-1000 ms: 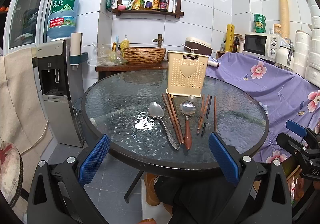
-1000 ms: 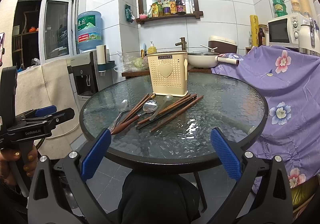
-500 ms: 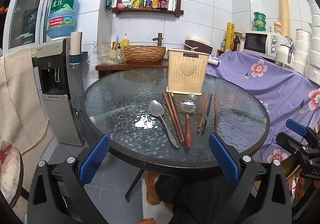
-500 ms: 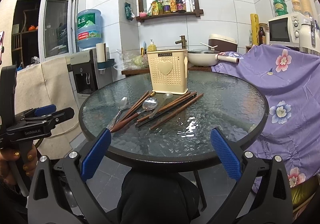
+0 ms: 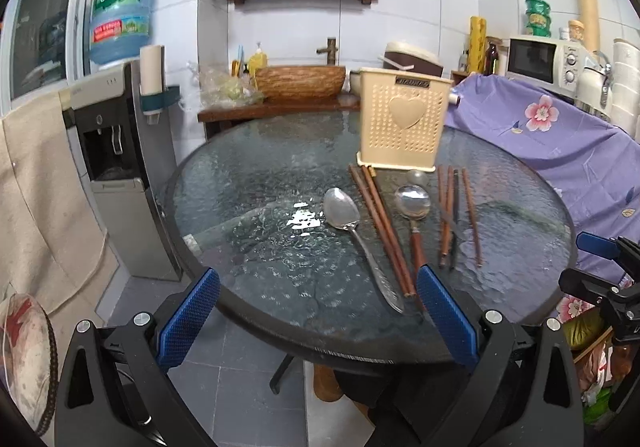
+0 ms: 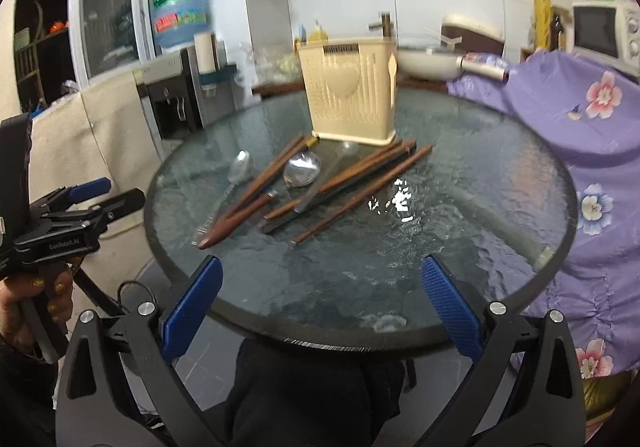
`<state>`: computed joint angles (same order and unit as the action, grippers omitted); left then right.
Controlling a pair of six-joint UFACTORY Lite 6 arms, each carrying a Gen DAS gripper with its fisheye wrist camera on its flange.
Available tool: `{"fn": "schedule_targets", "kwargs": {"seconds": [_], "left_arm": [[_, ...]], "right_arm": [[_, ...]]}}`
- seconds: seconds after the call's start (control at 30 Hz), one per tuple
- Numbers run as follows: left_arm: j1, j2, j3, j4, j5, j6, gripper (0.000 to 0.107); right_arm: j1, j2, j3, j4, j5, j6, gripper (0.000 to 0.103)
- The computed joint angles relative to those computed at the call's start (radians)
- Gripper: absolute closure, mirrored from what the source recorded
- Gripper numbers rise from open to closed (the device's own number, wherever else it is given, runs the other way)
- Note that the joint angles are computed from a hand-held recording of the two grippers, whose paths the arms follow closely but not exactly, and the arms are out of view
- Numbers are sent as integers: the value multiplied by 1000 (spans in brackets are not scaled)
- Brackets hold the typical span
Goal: Organize utensils
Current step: 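Grasp the large metal spoon with the left gripper while the right gripper grasps a wooden chopstick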
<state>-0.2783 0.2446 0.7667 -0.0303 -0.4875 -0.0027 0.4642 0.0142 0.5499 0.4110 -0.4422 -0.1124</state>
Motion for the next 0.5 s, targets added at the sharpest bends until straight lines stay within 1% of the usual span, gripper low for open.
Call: {"fn": "schedule_targets", "kwargs": {"seconds": [0.03,0.17,0.23,0.3,0.37,0.43,0.47,0.5], "left_arm": [[9,22,27,25,17,-21,10],[36,136,183,133,119,-122,10],[36,187,263,182,170,-161,10],[33,227,325,187,204,-155,10],[30,276,401,160,247,-117,10],[33,311,456,184,277,-133,10],[35,328,486,195,293,-141,10],[37,345,515,196,310,-140,10]], "right_arm": [[-30,35,39,-52,29,27,5],[-73,114,153,-68,102,-21,6],[-89,157,222,-73,148,-46,11],[-112,211,307,-139,203,-15,14],[-125,262,387,-87,248,-91,17],[-143,319,481,-56,296,-147,22],[-158,349,530,-68,322,-140,23],[-173,385,592,-119,359,-91,24]]}}
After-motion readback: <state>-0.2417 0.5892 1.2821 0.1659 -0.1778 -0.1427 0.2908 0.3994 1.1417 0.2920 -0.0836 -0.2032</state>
